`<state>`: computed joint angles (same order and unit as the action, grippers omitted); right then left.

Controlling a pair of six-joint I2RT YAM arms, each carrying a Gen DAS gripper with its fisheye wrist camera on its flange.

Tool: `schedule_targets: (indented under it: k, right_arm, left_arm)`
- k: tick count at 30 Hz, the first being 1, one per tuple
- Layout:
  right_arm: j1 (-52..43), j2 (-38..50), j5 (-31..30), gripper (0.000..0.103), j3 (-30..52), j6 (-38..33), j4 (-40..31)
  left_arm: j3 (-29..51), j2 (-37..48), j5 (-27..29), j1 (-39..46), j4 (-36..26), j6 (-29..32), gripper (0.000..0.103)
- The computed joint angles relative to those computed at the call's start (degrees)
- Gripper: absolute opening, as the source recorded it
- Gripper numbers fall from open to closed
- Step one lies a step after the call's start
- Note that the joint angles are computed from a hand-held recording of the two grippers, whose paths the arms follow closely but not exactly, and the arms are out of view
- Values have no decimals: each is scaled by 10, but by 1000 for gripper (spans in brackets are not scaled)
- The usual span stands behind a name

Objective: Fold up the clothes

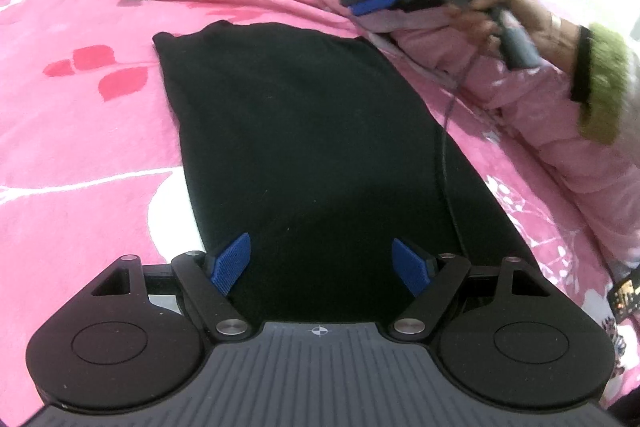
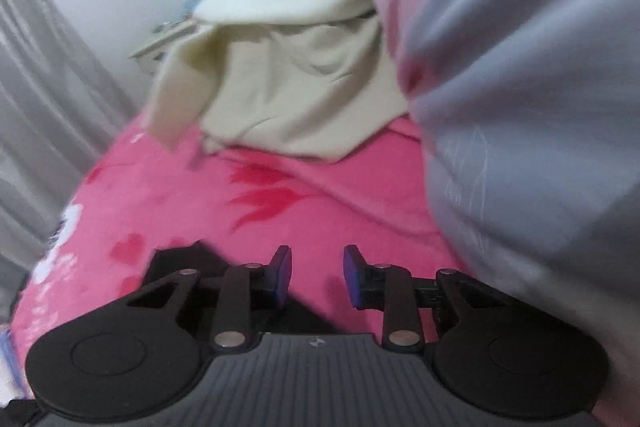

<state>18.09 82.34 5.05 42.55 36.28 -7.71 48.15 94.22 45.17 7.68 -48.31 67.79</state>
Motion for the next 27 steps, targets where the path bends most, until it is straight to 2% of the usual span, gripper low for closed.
schedule_targets:
  k: [3, 7, 11, 14, 18, 22, 23, 25, 26, 27]
  right_arm:
    - [13, -27, -33, 31, -21, 40, -18]
    - [13, -11, -59, 33, -40, 94, -14]
    - [4, 10, -77, 33, -60, 131, 25]
    - [18, -9, -66, 4, -78, 119, 58]
    - [65, -36, 41, 4, -76, 114, 24]
    - [78, -58, 119, 4, -94, 177, 10]
    - [78, -67, 124, 4, -101, 187, 12]
    - [67, -89, 82, 8, -120, 195, 36]
    - [60, -95, 55, 13, -124, 200, 43]
    - [58, -94, 35, 22, -123, 202, 48]
  left_arm:
    - [2, 2, 0, -5, 5, -15, 79]
    - [1, 1, 0, -9, 9, -21, 79]
    - [-5, -7, -1, -6, 10, -16, 79]
    - [-3, -5, 0, -8, 11, -25, 79]
    - [-1, -4, 2, -8, 10, -25, 79]
    - [-2, -4, 3, -8, 11, -24, 79]
    - [-2, -3, 3, -7, 10, -23, 79]
    - [0, -2, 3, -7, 10, -22, 79]
    - [0, -1, 3, -8, 10, -23, 79]
    - [1, -1, 3, -8, 10, -24, 79]
